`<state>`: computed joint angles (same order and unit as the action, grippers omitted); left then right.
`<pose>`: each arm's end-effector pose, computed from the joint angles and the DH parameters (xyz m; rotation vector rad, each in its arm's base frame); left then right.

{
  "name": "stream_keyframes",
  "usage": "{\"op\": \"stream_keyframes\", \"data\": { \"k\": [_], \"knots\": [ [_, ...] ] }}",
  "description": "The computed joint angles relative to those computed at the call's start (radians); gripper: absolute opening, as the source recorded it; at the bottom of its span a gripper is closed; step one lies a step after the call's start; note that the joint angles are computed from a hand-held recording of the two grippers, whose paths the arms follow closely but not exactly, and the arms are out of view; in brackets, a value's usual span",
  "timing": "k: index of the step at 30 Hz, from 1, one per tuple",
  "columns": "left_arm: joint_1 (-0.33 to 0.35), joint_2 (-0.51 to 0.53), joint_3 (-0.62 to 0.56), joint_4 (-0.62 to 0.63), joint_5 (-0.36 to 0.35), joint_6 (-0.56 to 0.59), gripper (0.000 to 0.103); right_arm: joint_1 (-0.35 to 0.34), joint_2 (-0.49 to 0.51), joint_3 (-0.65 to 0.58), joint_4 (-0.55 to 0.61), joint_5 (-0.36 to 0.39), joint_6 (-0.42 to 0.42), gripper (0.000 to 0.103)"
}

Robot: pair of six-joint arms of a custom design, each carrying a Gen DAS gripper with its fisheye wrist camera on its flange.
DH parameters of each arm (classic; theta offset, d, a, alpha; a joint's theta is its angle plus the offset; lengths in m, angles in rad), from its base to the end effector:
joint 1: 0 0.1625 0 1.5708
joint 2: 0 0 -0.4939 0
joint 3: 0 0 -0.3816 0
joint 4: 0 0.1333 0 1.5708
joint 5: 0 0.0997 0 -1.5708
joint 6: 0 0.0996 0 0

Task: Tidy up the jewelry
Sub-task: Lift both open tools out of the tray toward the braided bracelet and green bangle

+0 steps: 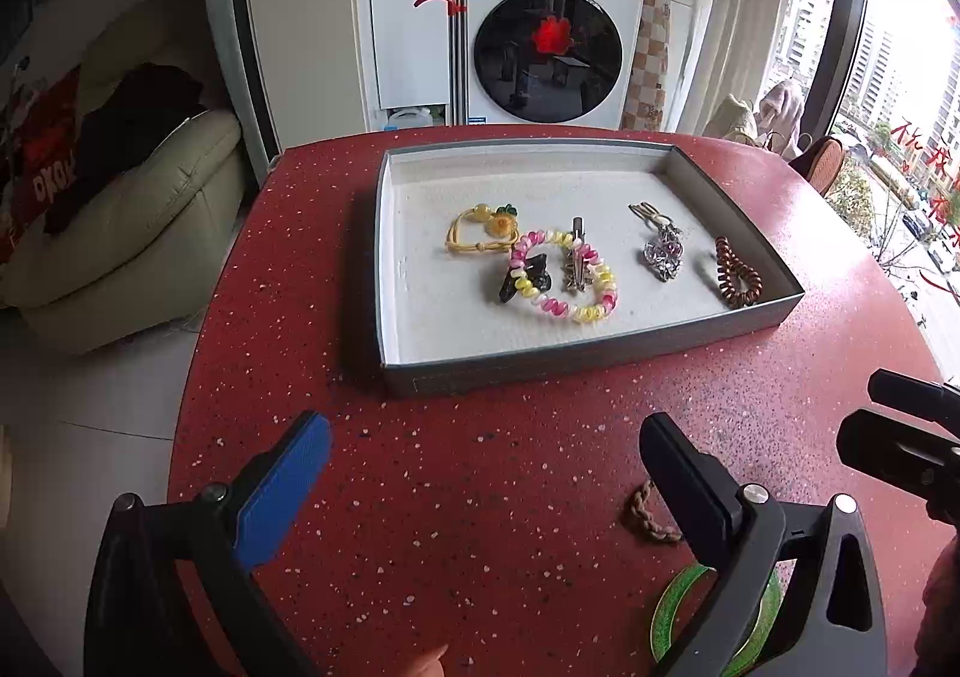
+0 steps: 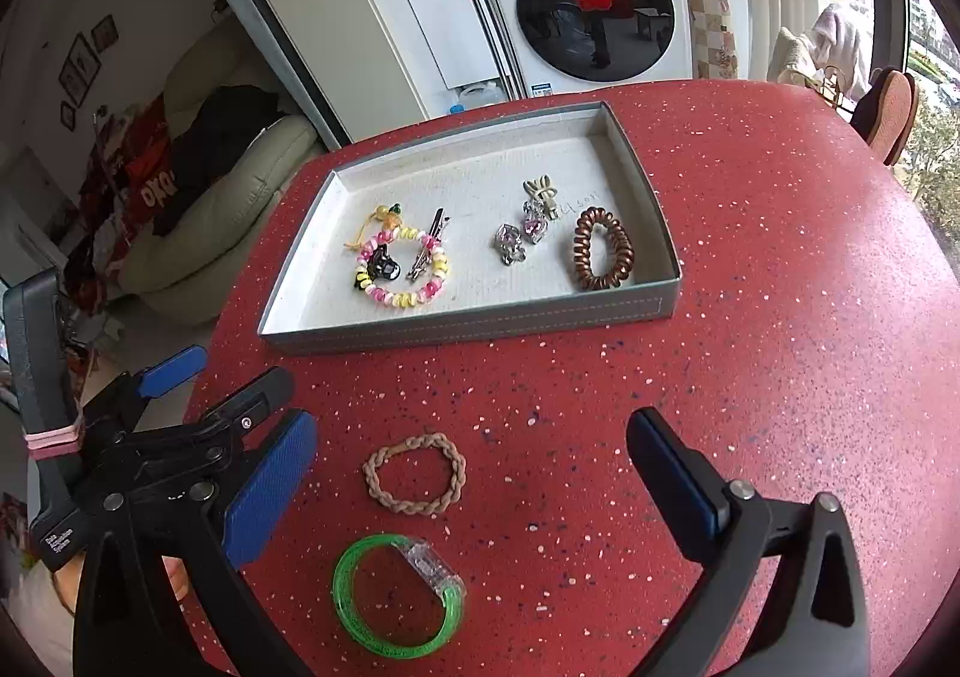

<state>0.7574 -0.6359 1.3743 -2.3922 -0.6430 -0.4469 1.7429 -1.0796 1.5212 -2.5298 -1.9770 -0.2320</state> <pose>-0.4232 -0.6933 0.1477 0.3764 2.2964 -0.7639 0.2141 -0.6833 0.4047 0.3893 -2.6185 0.6829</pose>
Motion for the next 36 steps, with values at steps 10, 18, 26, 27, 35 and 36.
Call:
{"op": "stream_keyframes", "data": {
  "k": [10,18,26,27,35,36],
  "knots": [
    [-0.014,-0.026,0.08,0.006,-0.043,-0.043,0.103,0.001,-0.08,0.153,-0.02,-0.027,0.011,0.103],
    [-0.019,-0.011,0.08,0.014,-0.041,-0.028,0.103,0.007,-0.112,0.233,-0.04,-0.076,-0.024,0.103],
    [0.001,-0.007,0.059,0.019,-0.108,0.022,0.103,0.018,-0.104,0.244,-0.05,-0.109,-0.041,0.103],
    [0.003,-0.005,0.056,0.021,-0.115,0.036,0.103,0.019,-0.103,0.244,-0.048,-0.111,-0.042,0.103],
    [0.016,0.025,0.014,0.04,-0.148,0.096,0.103,0.033,-0.087,0.251,-0.059,-0.139,-0.077,0.102],
    [0.017,0.029,0.007,0.039,-0.154,0.101,0.103,0.036,-0.084,0.254,-0.066,-0.145,-0.088,0.1]
  ]
}}
